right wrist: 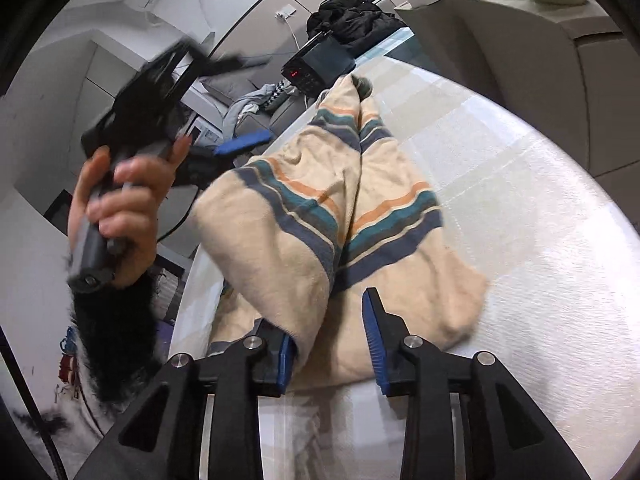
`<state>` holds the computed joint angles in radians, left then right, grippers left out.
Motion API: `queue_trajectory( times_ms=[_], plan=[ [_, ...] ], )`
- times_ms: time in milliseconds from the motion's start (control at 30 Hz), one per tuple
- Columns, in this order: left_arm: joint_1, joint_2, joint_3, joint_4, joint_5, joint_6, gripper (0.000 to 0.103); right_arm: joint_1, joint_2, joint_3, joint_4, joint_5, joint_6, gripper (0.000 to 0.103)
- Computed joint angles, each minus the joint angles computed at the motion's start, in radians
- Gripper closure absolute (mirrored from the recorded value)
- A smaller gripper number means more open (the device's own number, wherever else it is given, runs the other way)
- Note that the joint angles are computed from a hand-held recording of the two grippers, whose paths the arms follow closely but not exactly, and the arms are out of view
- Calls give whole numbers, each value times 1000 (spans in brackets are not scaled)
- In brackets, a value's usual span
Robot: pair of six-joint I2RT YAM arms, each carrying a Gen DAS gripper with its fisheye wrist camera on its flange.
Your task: Fold small clothes
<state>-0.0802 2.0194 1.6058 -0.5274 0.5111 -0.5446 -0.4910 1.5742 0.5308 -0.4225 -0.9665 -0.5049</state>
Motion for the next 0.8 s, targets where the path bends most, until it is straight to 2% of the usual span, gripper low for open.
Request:
queue_trajectory(
  times_ms=[133, 300, 400, 500, 633, 667, 800],
  plan=[
    [66, -165, -200, 63, -17, 35, 22, -108, 21, 49, -92, 3, -92, 63],
    [144, -377, -468, 142, -77, 92, 21, -196, 7, 81, -126, 36, -148, 62],
    [161, -487, -597, 154, -132, 136, 21, -168, 4, 91, -66, 72, -72, 61],
    [183, -584, -706, 157, -166, 166, 21, -190, -7, 118, -95, 72, -93, 61],
    [185, -673, -820, 182, -174, 199, 21, -75, -61, 151, -54, 77, -20, 61],
    [188, -692, -845, 188, -164, 206, 21, -39, -62, 171, -83, 90, -49, 61],
    [160, -712, -902, 216, -187, 215, 21, 122, -50, 203, -45, 159, -40, 61]
  ],
)
